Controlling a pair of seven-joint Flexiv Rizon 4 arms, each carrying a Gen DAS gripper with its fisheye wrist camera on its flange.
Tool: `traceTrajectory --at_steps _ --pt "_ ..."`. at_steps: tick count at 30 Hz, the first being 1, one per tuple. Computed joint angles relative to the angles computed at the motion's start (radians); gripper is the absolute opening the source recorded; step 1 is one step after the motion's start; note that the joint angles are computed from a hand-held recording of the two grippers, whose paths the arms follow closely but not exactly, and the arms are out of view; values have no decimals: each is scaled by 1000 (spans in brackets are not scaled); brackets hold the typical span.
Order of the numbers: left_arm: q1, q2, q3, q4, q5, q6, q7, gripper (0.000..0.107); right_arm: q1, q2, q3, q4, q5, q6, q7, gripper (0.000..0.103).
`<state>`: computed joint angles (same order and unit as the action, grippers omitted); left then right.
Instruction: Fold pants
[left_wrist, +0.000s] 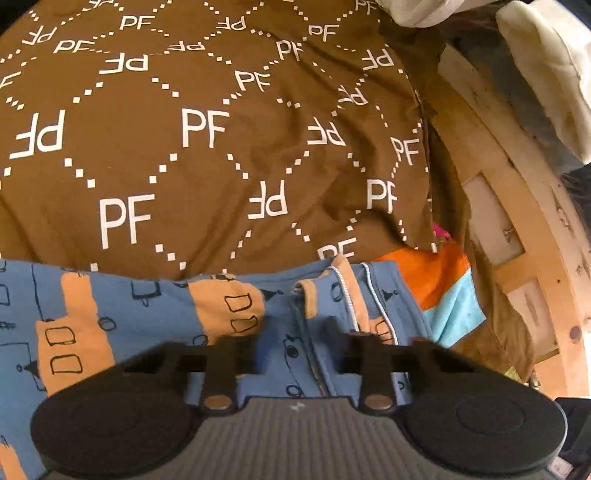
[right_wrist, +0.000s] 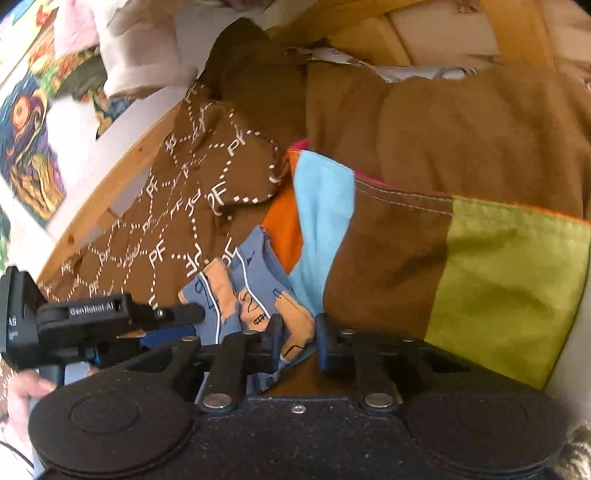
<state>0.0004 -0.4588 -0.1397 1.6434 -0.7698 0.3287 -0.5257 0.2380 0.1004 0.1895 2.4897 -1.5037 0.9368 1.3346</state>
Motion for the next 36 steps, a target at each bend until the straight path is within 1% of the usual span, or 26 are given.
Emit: traceTrajectory --at_steps 1,2,4,7,8,12,14,16,18,19,20,21,23,24,26,29,33,35,36 --pt "3 -2 -1 -3 -4 -12 -5 13 9 -5 10 -8 15 -24 -29 15" --pt "4 0 -2 -2 -8 -14 -5 10 22 -11 22 -21 33 -57 -85 14" --pt "2 10 -2 9 -16 -4 9 8 46 -24 35 -53 56 -114 -216 13" --pt "5 21 -2 18 -29 -5 31 7 82 -53 45 -104 39 -186 -394 13" --pt "4 21 -1 17 -31 -6 30 7 94 -67 46 -125 38 -203 -475 13" --pt "5 18 3 10 -28 -9 29 7 138 -136 39 -198 58 -217 -758 12" --pt "9 10 4 -2 -22 -28 19 8 162 -175 38 -232 114 -224 -916 12" --pt "14 5 6 -7 -18 -43 8 10 181 -201 33 -244 143 -231 -1014 12" --pt "20 1 7 -10 -19 -53 10 25 185 -204 24 -243 159 -213 -1037 13" --pt "22 2 7 -7 -25 -52 12 40 184 -198 19 -236 155 -200 -1024 14" --pt "25 2 6 -4 -36 -51 13 53 181 -194 16 -230 151 -188 -1017 16" --pt "31 -1 5 -4 -47 -58 11 56 177 -191 12 -225 147 -174 -1016 17" --pt "46 -12 -2 -11 -80 -84 11 61 171 -191 6 -221 129 -150 -1000 23" --pt "48 -15 -4 -13 -92 -85 11 63 167 -189 4 -220 118 -138 -986 25" --pt "43 -18 -5 -16 -98 -71 14 67 163 -200 -1 -230 106 -121 -980 31" --pt "32 -18 -12 -20 -96 -56 44 69 177 -210 7 -245 129 -144 -1028 33" --pt "14 -14 -18 -14 -92 -32 64 68 198 -236 9 -273 197 -183 -1123 33" --pt "8 -11 -18 -11 -88 -29 66 60 207 -242 8 -278 214 -196 -1152 33" --pt "7 -12 -19 -11 -89 -33 67 58 211 -245 7 -280 216 -200 -1161 33"
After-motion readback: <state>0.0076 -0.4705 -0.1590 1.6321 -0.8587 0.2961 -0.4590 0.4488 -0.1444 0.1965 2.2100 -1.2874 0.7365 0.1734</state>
